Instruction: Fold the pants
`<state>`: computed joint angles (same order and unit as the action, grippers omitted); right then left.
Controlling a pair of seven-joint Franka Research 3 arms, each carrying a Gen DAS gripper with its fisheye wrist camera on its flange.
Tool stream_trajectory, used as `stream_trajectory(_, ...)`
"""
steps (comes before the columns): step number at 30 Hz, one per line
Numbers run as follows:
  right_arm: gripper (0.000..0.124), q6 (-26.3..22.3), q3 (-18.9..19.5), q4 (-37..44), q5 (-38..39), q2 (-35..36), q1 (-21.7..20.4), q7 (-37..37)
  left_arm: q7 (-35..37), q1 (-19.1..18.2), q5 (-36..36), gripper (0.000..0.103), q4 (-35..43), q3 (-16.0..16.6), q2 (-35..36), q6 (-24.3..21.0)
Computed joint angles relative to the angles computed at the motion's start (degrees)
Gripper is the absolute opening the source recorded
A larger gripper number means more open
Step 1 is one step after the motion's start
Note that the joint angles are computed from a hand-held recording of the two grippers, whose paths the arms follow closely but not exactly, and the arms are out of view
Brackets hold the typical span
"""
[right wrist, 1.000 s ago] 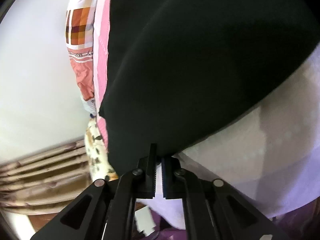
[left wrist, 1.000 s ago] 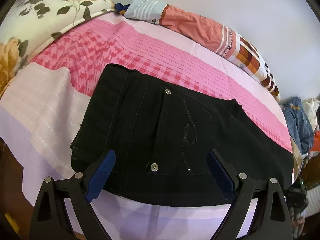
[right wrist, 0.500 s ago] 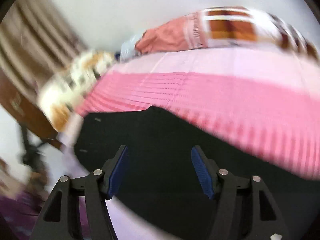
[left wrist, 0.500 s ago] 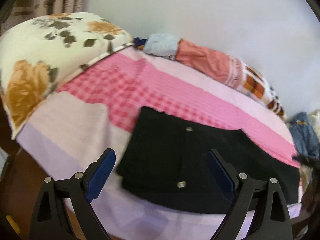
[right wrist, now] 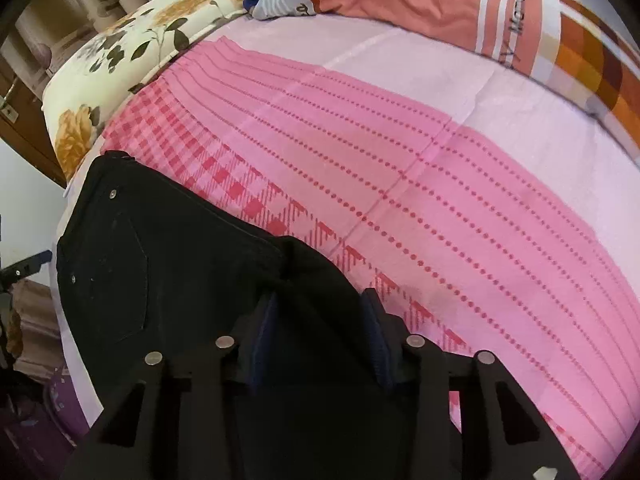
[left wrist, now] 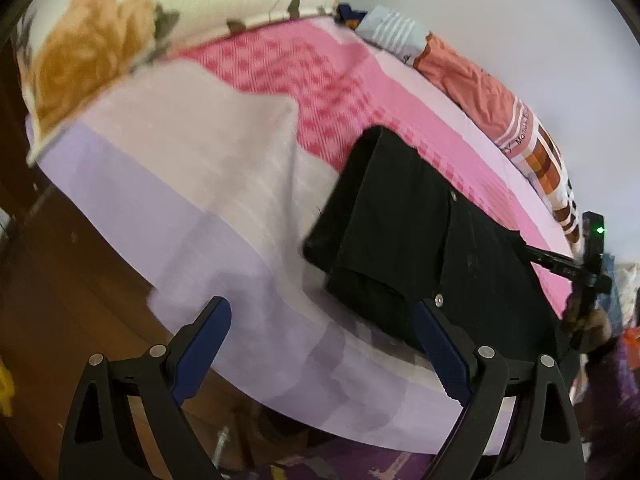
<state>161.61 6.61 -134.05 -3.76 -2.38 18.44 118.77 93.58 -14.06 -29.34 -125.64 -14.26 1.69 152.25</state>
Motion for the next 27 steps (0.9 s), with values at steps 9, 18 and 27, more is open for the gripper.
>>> stream_trajectory(9, 0.012, 4.45, 0.34, -1.47, 5.58, -0.4, 0.96, -5.52, -0.06, -0.62, 3.16, 0.052, 5.56, -1.93, 5.3, -2.77)
stream_trajectory(18, 0.013, 7.35, 0.38, -2.58, 7.43, -1.02, 0.37, -6.97, 5.1, 0.41, -2.16, 0.031, 4.25, -2.46, 3.48, -1.03)
stream_trajectory(27, 0.033, 2.64, -0.24, 1.94, 18.86, 2.21, 2.1, -20.4, 6.08, 0.57, -2.78, 0.05, 4.87, -1.93, 3.88, -4.8)
